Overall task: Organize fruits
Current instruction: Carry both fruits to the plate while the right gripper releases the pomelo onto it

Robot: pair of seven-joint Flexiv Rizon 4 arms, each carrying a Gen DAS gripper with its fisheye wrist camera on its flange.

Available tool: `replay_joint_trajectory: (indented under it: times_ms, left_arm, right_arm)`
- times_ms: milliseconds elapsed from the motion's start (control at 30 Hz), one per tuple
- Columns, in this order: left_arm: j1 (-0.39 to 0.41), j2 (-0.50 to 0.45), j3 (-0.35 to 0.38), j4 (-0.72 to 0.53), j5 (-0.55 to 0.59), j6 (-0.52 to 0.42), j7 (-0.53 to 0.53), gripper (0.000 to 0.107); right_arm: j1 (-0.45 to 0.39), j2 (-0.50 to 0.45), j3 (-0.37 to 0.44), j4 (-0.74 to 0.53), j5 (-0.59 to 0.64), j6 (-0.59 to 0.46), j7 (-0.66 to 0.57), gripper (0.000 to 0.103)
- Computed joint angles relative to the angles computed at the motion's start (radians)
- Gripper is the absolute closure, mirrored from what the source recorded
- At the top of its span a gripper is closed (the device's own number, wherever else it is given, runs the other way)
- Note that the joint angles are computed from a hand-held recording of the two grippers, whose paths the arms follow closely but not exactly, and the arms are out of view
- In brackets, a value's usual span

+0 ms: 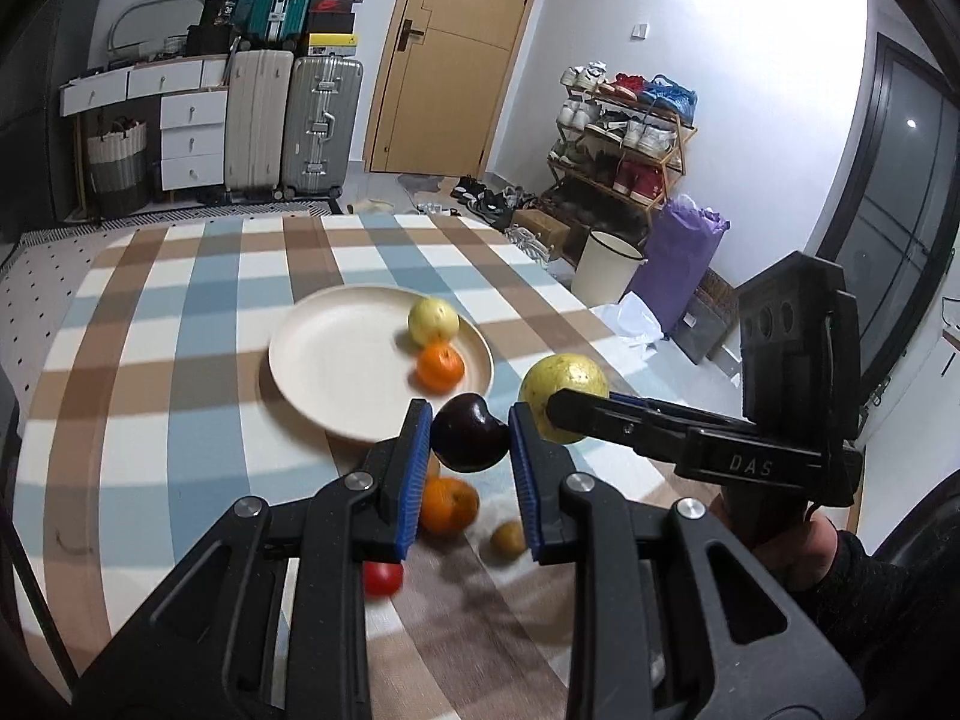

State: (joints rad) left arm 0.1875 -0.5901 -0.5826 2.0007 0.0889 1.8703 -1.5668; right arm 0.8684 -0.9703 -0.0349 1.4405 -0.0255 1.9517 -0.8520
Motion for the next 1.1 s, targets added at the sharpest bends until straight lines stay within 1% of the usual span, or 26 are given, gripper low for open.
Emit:
replay_joint_trajectory:
  times_ms: [67,200,367,433,600,700,900,1100]
  left_arm:
    - [0.02,-0.015,-0.023,-0.033,-0.001,-0.029,0.012,0.083]
    - [0.015,-0.044,-0.029,-0.091,-0.033,-0.077,0.053,0.083]
    - [0.001,-0.092,-0.03,-0.177,-0.099,-0.127,0.118,0.083]
    - [-0.009,-0.11,-0.022,-0.203,-0.126,-0.129,0.136,0.083]
    - [-0.024,-0.156,-0.013,-0.28,-0.185,-0.175,0.187,0.083]
    - [-0.039,-0.181,-0.002,-0.321,-0.22,-0.201,0.22,0.083]
    - [-0.069,-0.224,0.022,-0.385,-0.291,-0.24,0.28,0.083]
    - [-0.093,-0.261,0.052,-0.43,-0.35,-0.274,0.312,0.083]
  right_arm:
    - [-0.013,-0.006,0.005,-0.025,-0.017,-0.016,-0.001,0.052]
    - [-0.044,-0.026,0.018,-0.083,-0.052,-0.051,0.011,0.052]
    - [-0.094,-0.061,0.056,-0.162,-0.112,-0.116,0.04,0.052]
    - [-0.117,-0.078,0.078,-0.199,-0.145,-0.149,0.048,0.052]
    - [-0.187,-0.134,0.167,-0.306,-0.23,-0.223,0.048,0.052]
    - [-0.215,-0.165,0.211,-0.367,-0.261,-0.268,0.038,0.052]
    - [-0.242,-0.223,0.277,-0.482,-0.275,-0.358,-0.005,0.052]
    - [-0.241,-0.26,0.303,-0.564,-0.232,-0.453,-0.06,0.052]
